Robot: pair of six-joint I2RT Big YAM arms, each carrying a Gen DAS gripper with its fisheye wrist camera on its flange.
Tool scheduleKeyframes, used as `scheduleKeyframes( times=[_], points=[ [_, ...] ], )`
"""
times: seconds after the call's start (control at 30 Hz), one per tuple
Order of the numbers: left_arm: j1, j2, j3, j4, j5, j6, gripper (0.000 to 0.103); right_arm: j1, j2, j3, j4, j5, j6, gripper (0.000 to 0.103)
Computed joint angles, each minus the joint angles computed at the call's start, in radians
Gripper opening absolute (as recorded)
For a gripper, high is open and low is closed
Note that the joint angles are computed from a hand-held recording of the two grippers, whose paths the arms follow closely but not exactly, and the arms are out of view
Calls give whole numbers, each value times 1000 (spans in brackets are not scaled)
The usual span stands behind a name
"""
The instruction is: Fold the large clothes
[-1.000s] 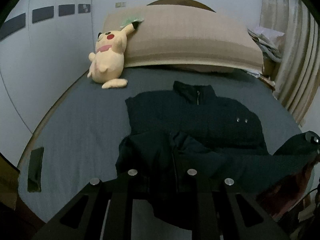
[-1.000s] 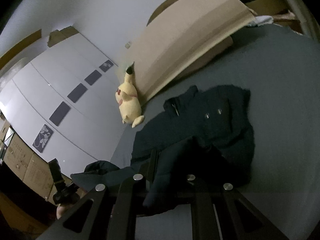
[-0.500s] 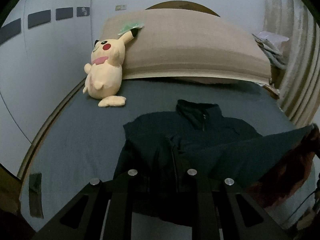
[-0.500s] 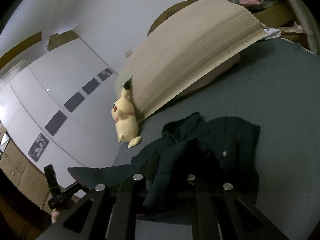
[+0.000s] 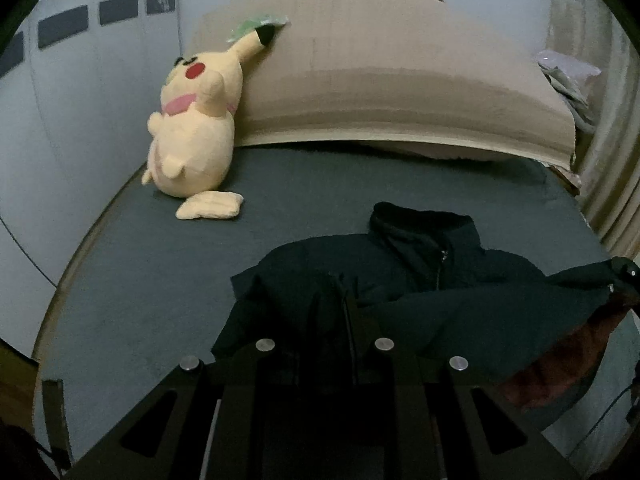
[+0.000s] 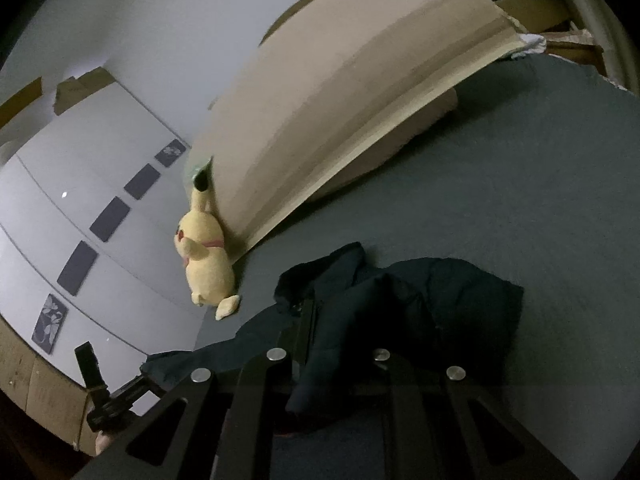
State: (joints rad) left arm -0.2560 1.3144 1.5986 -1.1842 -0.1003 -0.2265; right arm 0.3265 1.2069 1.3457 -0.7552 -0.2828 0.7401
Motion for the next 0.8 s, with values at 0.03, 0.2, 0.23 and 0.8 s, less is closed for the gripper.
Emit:
scheduleKeyframes(
  times=[0.03,0.2,0.23,0.8],
  points=[
    [10,17,13,-4,18,0,17,-6,16,6,5,-6,3,11],
    [42,94,76,-28,76,4,17,-29,102,50,14,-29,10,11],
    [47,112,87,-32,81,5,17,-33,118,58,16,-33,11,11],
    [59,219,104,-23,72,5,17,-56,266,86,13,-52,1,11]
  ],
)
